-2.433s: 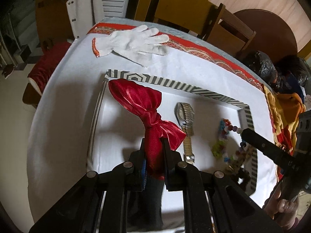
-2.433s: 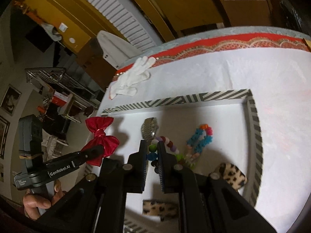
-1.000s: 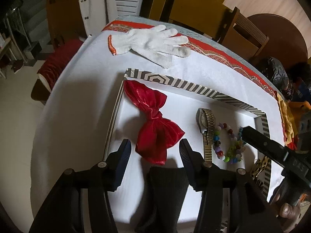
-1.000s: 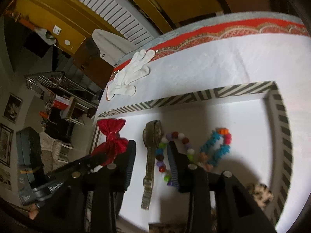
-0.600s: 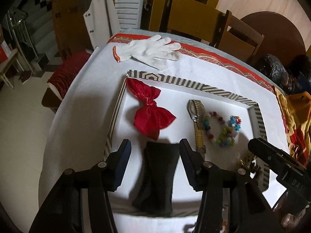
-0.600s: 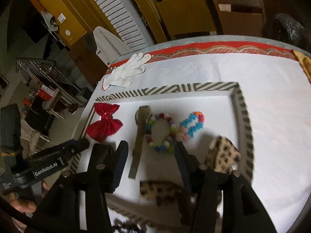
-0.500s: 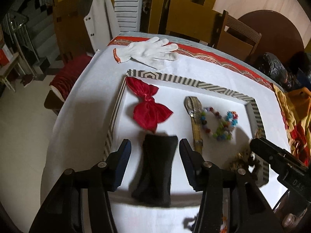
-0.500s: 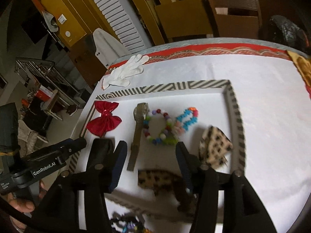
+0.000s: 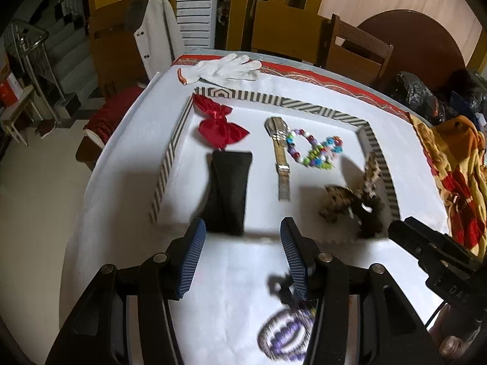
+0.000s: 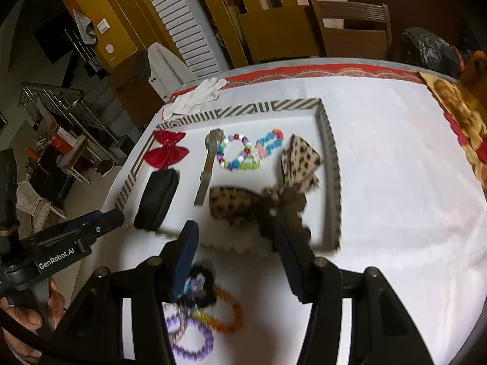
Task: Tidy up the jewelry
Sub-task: 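Withdraw both open tools from the tray toward the remaining bracelets, then grasp the grey braided bracelet with the left tool while the right tool grasps the black scrunchie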
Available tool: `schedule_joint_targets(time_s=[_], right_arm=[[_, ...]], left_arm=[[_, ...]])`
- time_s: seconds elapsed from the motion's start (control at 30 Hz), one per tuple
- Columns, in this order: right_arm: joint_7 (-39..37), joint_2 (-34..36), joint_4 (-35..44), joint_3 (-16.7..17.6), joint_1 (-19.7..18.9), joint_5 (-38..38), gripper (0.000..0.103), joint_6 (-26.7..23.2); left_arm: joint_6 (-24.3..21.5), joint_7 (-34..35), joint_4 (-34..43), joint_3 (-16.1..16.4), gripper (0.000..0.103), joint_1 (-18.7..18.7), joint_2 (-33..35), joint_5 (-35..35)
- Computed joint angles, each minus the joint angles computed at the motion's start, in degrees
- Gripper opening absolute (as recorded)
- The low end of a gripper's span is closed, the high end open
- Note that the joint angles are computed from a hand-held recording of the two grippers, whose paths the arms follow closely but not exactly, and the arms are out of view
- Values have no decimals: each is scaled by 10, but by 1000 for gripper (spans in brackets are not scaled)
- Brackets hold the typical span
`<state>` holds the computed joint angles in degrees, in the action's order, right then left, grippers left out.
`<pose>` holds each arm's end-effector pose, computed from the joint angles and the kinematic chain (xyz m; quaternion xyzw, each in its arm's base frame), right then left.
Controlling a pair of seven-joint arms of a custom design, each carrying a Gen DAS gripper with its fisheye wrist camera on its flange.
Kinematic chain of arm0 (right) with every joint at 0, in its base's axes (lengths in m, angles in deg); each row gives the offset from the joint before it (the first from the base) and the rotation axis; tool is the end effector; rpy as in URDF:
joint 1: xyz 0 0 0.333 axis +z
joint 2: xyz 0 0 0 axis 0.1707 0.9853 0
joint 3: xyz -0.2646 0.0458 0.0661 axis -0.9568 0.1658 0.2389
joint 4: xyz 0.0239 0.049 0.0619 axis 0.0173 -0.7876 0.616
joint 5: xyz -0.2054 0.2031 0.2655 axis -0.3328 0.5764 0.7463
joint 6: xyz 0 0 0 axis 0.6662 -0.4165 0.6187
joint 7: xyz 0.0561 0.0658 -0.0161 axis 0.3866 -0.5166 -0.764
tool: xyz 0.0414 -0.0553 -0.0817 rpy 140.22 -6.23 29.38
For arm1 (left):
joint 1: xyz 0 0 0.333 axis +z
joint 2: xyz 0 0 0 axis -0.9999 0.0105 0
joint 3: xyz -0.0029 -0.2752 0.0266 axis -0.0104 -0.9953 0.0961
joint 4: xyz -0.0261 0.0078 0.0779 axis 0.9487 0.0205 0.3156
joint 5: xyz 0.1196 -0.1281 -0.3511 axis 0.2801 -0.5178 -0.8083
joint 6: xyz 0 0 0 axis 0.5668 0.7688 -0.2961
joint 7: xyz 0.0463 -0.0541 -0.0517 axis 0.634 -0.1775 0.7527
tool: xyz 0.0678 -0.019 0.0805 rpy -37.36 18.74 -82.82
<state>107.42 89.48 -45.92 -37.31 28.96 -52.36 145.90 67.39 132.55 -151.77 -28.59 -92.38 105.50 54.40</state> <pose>0.6187 0.2417 0.4789 -0.5645 0.7581 -0.1205 0.3036 0.6797 -0.1420 0.4702 -0.5844 0.7663 -0.2453 0.1052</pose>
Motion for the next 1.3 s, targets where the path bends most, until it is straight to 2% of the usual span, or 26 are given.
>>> schedule_joint_targets(time_s=[0.17, 0.27, 0.33, 0.63, 0.9, 1.3], right_arm=[[13, -60, -66, 6, 6, -15, 56, 3], [11, -92, -97, 14, 5, -22, 64, -3], [12, -107, -114, 20, 5, -27, 64, -3], [-17, -168, -190, 39, 2, 0, 64, -8], [-45, -178, -219, 42, 2, 40, 64, 7], [-84, -142, -191, 42, 7, 73, 64, -5]], left_arm=[[25, 10, -95, -4, 64, 4, -73, -22], [29, 15, -133, -1, 64, 5, -104, -35], [32, 18, -159, 1, 64, 5, -126, -45], [22, 31, -245, 16, 64, 4, -194, -78], [3, 30, -275, 24, 64, 1, -207, -84], [-31, 30, -244, 21, 64, 5, -156, -78]])
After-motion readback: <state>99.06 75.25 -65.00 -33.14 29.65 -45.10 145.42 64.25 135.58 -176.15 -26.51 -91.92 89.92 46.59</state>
